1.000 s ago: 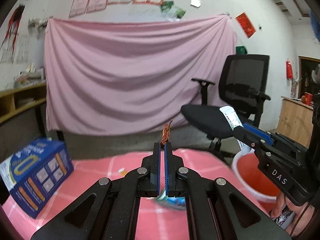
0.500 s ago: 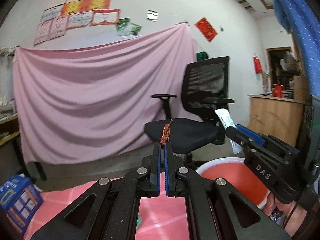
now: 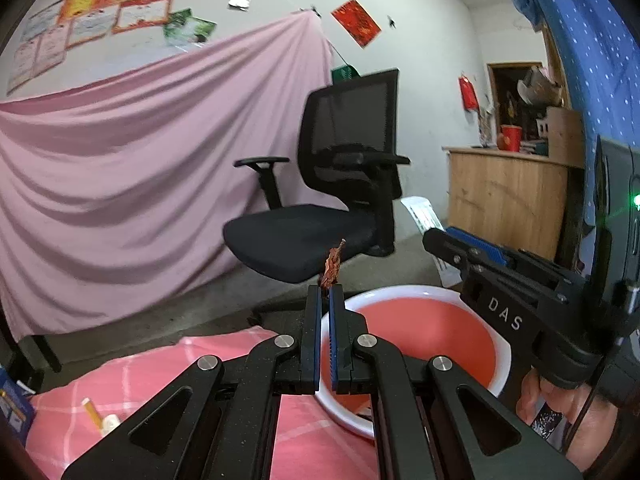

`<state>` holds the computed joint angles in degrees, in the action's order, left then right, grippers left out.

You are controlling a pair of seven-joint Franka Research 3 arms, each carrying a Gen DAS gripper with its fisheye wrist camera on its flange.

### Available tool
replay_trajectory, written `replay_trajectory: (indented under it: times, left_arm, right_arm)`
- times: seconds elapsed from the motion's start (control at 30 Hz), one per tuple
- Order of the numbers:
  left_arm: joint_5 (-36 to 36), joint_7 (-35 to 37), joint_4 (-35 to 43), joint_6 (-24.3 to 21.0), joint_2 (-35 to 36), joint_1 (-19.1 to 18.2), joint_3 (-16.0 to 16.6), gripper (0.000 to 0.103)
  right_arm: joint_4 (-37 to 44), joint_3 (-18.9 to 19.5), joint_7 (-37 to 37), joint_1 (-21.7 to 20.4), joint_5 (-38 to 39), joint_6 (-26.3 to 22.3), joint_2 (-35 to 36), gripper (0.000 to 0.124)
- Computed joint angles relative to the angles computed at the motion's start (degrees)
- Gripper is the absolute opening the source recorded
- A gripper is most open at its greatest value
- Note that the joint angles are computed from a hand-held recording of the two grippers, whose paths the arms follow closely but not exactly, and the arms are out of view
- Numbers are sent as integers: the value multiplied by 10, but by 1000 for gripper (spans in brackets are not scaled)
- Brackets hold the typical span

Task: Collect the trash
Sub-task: 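Carry scrap and blister pack over the basin and open both tools, then move both tools back over the green wrapper and white case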

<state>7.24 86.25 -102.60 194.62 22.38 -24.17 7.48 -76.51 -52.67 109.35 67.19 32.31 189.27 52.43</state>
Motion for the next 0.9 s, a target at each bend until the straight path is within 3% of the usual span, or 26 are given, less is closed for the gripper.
replay_trajectory:
  times: [0.27,0.5,0.6,0.9]
  left_arm:
    - [63,-39,50,-60,29,78,-92,2]
    - [94,-55,81,-123,44,165,-194,2]
    - [93,-64,78,-126,42,174,-201,3]
    - [107,-117,61,-127,24,153,-152,3]
  right_arm:
    - [-20,-2,24,1,-5,-14,-12,18]
    - [-23,14,65,-14,-47,-33,-26,18]
    - [-27,14,81,-13,-66,-32,-29,21]
    - [-16,21,95,-21,-91,-35,-29,25]
